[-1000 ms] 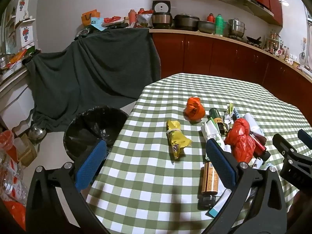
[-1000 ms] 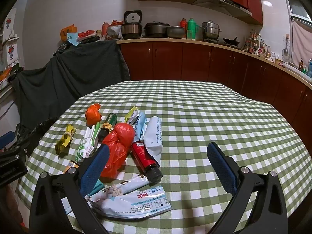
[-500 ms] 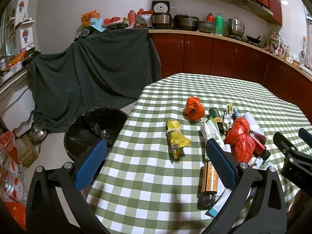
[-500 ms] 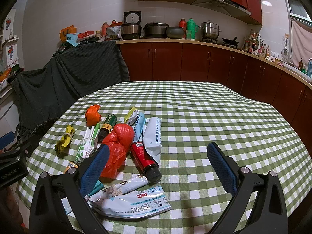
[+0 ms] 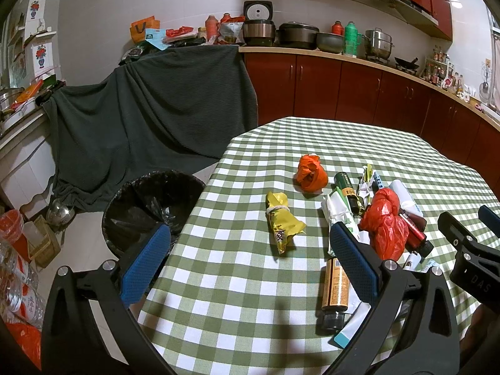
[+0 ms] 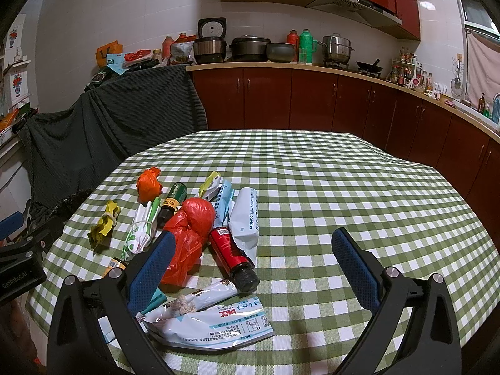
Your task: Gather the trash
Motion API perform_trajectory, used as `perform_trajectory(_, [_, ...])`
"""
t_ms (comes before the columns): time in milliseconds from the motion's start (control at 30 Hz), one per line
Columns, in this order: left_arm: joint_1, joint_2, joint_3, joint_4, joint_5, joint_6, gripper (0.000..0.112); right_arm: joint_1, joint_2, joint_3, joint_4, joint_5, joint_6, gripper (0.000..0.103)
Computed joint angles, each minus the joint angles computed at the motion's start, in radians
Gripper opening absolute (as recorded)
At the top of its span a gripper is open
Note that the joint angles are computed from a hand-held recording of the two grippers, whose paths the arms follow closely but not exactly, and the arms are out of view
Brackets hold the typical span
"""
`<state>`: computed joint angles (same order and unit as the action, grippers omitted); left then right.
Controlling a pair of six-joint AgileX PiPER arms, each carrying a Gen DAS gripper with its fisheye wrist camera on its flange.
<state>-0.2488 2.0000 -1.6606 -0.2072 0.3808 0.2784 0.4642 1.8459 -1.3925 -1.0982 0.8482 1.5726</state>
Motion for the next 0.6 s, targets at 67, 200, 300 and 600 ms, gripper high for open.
perform_trajectory(67, [0.001,0.000,0.000,-0.001,0.002,0.001,0.100,0.000,0.000,0.000,0.000,0.001,0.000,0.098])
perform_trajectory(200, [0.000,0.000,0.000,0.001,0.000,-0.002,0.100,0.000,-0.002,0.003,-0.001,0.001,0.000,0.098])
perform_trajectory(300, [0.000,0.000,0.000,0.001,0.001,-0.001,0.100,0.000,-0.002,0.003,0.000,-0.001,0.001,0.098])
perform_trajectory(600, [0.000,0.000,-0.001,0.001,0.003,-0.001,0.100,0.000,-0.002,0.004,-0.002,-0.001,0.002,0.098])
